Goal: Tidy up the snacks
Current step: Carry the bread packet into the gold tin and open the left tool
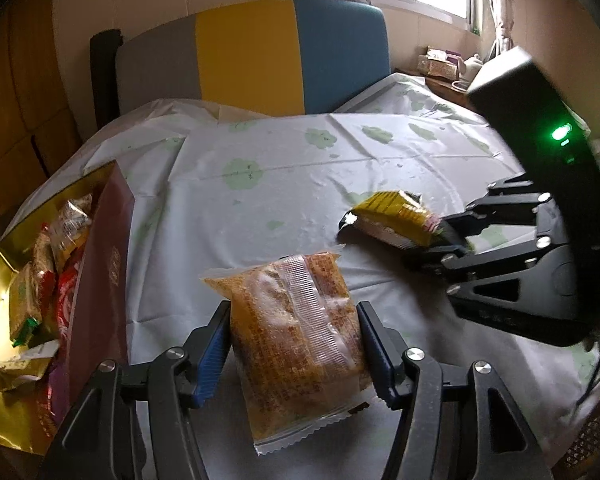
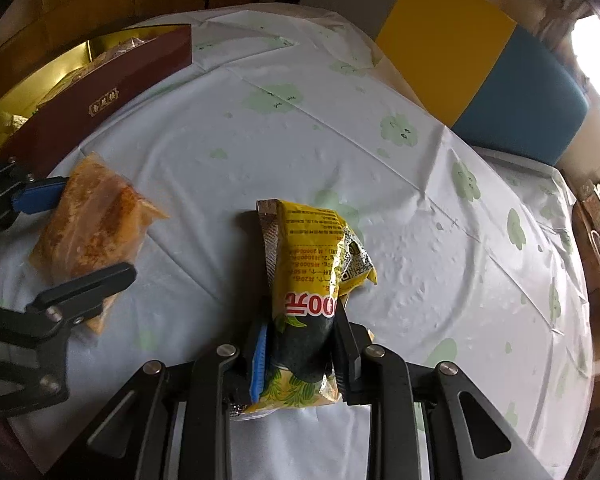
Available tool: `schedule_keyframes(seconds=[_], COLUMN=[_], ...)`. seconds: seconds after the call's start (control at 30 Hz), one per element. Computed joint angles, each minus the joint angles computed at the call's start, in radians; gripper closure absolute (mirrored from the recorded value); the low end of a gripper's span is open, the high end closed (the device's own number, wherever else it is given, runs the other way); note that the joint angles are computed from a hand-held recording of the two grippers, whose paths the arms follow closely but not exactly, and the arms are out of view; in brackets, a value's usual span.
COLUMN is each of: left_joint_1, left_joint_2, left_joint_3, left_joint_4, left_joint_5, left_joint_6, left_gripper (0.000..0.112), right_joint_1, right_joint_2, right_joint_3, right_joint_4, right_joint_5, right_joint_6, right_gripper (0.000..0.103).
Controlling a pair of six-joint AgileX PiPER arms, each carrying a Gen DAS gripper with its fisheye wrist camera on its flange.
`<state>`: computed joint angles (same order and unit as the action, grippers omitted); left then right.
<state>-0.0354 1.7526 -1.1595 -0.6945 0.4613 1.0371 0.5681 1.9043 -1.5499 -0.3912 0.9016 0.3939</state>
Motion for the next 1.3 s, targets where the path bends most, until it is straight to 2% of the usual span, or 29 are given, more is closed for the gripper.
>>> schedule_keyframes(seconds=[0.23,0.43,0.77,0.97,1.07,1.13,1.23,1.3], left_joint_1=[0.023,0.066,0.319,0.512,0.586,0.617,0.639,0.633], left_joint_2=[-0.056,-0.102,-0.119,-0.002,0.099,0.176,0.309,0.371], left_joint_3=[0.009,0.014,-0.093,-0.297,-0.439,-0.55,-0.765,-0.863], left_joint_4=[-0.024,-0.066,-0.149,-0.078,0.007,0.063,0.113,0.117], left_joint_5=[0.057,0.119,0.314,0.378,0.404,0.446,0.558,0.61], left_joint_6=[-0.003,0.015,0.03,-0.125,-0.277,-0.387,-0.528,-0.56], left_gripper=[0.051,0.051,0.051,0.051,0.051,0.051,0.051,0.051], right_joint_1=[-0.014,0.007,0.01,0.021,0.032,0.041,0.045,0.043], right_joint_2=[-0.016,0.004,0.022,0.016,0.021,0.027,0.03,0.033], right_joint_3=[0.018,-0.016,-0.043,-0.026,-0.035,-0.046,-0.054,-0.062], right_joint_4=[0.036,-0.006,-0.008,-0.032,-0.052,-0.062,-0.067,-0.06], right_joint_5=[-0.023,0.02,0.042,0.032,0.048,0.063,0.073,0.08], right_joint_6=[-0.003,0.011,0.023,0.052,0.069,0.079,0.084,0.083], right_gripper=[0.074,0.074,0.074,0.074,0.074,0.074,0.074,0.074])
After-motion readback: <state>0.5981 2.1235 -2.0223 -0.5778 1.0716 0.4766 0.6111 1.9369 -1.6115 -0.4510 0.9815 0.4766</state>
